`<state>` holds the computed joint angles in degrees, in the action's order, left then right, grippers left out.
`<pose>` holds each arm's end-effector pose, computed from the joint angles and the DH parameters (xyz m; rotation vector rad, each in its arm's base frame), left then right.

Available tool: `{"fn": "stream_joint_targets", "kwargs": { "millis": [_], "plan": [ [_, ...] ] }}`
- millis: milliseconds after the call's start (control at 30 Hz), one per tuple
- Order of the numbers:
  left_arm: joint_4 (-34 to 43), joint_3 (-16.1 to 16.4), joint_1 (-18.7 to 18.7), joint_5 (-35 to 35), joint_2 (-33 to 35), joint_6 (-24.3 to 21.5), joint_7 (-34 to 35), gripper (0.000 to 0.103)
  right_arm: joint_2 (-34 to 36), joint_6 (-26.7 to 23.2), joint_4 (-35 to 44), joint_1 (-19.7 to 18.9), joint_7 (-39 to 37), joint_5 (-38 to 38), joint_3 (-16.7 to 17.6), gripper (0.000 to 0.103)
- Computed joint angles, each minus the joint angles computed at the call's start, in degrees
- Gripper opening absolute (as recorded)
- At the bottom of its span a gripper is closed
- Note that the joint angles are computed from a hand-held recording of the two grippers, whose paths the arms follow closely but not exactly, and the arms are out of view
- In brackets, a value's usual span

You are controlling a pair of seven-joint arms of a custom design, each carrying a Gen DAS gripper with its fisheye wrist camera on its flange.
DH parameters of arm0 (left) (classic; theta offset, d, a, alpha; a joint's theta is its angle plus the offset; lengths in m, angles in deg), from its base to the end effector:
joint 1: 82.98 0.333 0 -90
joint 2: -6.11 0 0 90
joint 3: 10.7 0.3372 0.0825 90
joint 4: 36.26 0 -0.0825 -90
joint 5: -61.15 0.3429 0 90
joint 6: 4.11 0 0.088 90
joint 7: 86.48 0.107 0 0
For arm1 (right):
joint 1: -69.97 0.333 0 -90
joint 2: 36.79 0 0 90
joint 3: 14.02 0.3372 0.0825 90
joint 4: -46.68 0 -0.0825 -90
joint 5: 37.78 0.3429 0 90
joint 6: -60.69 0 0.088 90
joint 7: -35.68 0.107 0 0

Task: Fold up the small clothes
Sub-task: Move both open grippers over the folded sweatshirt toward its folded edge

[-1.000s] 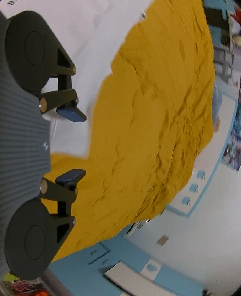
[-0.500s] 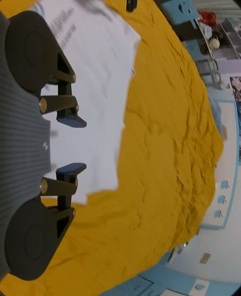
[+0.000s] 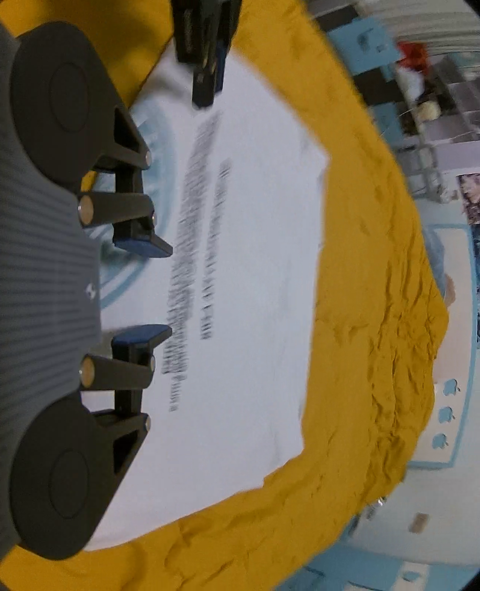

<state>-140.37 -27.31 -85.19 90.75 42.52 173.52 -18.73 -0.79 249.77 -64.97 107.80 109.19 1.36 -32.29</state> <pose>0.6381 -0.2244 0.3249 -1.5573 2.1916 -0.8426 0.6143 0.1812 0.3056 -1.8039 1.7292 -0.6892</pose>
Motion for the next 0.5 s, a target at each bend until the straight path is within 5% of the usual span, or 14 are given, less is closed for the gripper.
{"fn": "stream_joint_targets", "kwargs": {
  "millis": [67,167,267,333,400,500],
  "plan": [
    [-1.3,1.4,-0.8,0.6,0.0,1.0,-0.7,0.028,1.5,-1.1,-1.4,3.8,1.7,0.5,-3.4,0.035],
    [-1.9,3.5,-2.2,2.1,0.3,2.6,-1.5,0.028,2.8,4.2,-4.1,3.4,-0.2,0.9,-0.7,0.035],
    [-2.9,4.4,-2.6,3.2,-0.7,4.0,-2.5,0.028,2.9,3.4,-3.4,4.2,-1.7,3.6,-1.3,0.035],
    [-4.7,3.5,-0.9,3.4,-2.1,5.8,-3.1,0.028,0.4,4.7,-4.4,-0.7,-2.6,3.9,4.0,0.035],
    [-6.6,6.1,-2.0,3.8,-3.8,7.8,-5.3,0.028,-2.3,8.4,-6.7,-7.1,-3.7,3.4,10.7,0.035],
    [-8.2,9.0,-2.0,4.3,-5.5,9.5,-8.0,0.028,-5.6,15.2,-10.8,-12.5,-4.0,3.6,15.3,0.036]
  ]
}}
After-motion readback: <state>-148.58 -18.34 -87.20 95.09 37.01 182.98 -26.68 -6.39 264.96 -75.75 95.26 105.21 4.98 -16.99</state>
